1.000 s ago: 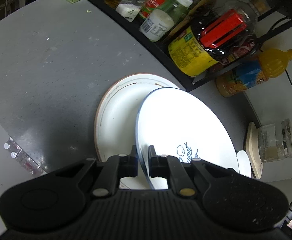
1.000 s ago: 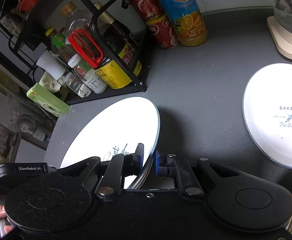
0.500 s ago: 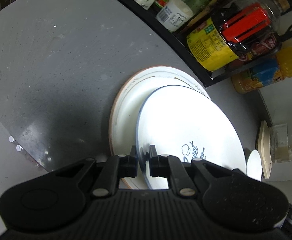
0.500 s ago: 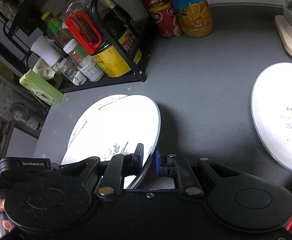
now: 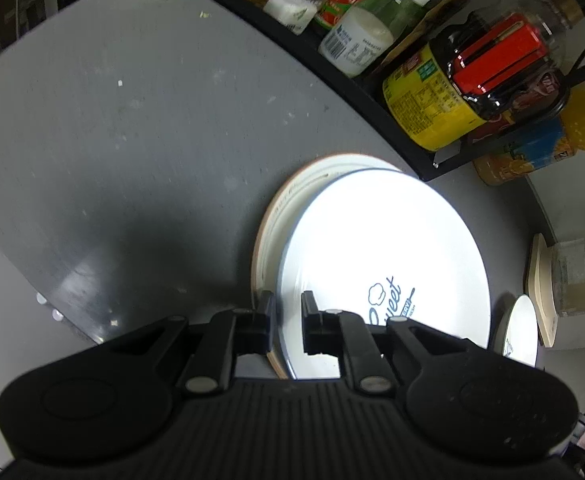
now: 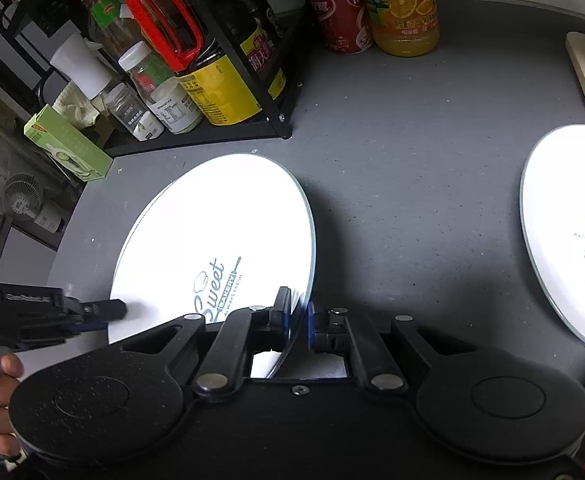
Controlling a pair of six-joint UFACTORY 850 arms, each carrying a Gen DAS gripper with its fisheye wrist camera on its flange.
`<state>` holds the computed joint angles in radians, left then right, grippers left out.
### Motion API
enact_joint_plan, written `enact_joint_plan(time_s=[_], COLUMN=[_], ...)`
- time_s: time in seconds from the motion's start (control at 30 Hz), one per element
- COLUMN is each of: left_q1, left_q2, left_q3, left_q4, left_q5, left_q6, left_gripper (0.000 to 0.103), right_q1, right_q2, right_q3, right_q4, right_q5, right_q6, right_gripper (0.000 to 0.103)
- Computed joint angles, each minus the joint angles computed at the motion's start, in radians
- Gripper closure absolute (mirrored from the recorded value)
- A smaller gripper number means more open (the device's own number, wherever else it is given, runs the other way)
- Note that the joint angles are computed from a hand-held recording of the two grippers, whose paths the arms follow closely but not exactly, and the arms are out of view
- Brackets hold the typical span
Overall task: Organize plates and bowls
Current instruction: 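Lower the 'Sweet' plate onto the gold-rimmed plate and open both grippers, then move both grippers to the white 'BAKERY' plate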
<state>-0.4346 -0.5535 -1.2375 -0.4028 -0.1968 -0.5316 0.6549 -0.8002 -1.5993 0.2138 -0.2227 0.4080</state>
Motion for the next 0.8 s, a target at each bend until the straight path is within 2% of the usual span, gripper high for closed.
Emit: enact_joint_plan(time_s=[0.07, 0.13, 0.17, 0.23, 0.3, 0.37, 0.53, 0.63, 0.7, 0.73, 0.77, 0.8], left_q1=[0.001, -0.001, 0.001, 0.005, 0.008, 0.009, 0.011, 0.005, -0.002, -0.008, -0.012, -0.016], left_q2=[0.011, 0.021, 0.025, 0.028, 0.021, 0.015, 0.005, 0.000, 0.001, -0.004, -0.008, -0.010], left_q3=[-0.001, -0.002, 0.002, 0.008, 0.003, -0.001, -0.006, -0.026, -0.039, -0.057, -0.072, -0.082], left_q4=[0.115, 0.259, 0.286, 0.268, 0.247, 0.257, 0.261, 0.360, 0.440, 0.503, 0.538, 0.562], left_q5=[-0.013, -0.029, -0.026, -0.021, -0.031, -0.041, -0.048, -0.070, -0.081, -0.108, -0.124, -0.128], left_q6=[-0.099, -0.229, -0.251, -0.234, -0.217, -0.233, -0.244, -0.325, -0.383, -0.432, -0.456, -0.472], left_gripper=[0.091, 0.086, 0.085, 0.080, 0.079, 0.079, 0.076, 0.076, 0.076, 0.074, 0.073, 0.069], right_q1=[0.001, 0.003, 0.005, 0.006, 0.007, 0.009, 0.006, 0.005, 0.000, -0.002, -0.002, 0.000], right_q2=[-0.003, -0.007, -0.010, -0.014, -0.022, -0.033, -0.040, -0.026, -0.007, 0.003, 0.014, 0.024], right_q3=[-0.004, -0.012, -0.016, -0.021, -0.032, -0.050, -0.059, -0.051, -0.033, -0.023, -0.013, -0.004], right_q4=[-0.010, -0.041, -0.057, -0.064, -0.086, -0.122, -0.087, -0.100, -0.039, -0.015, -0.028, -0.078], right_q5=[-0.002, -0.009, -0.013, -0.017, -0.030, -0.054, -0.071, -0.073, -0.057, -0.050, -0.045, -0.039], right_q6=[0.013, 0.042, 0.054, 0.063, 0.088, 0.120, 0.091, 0.112, 0.048, 0.024, 0.034, 0.077], right_gripper=[0.095, 0.095, 0.094, 0.094, 0.093, 0.083, 0.079, 0.075, 0.073, 0.066, 0.054, 0.049])
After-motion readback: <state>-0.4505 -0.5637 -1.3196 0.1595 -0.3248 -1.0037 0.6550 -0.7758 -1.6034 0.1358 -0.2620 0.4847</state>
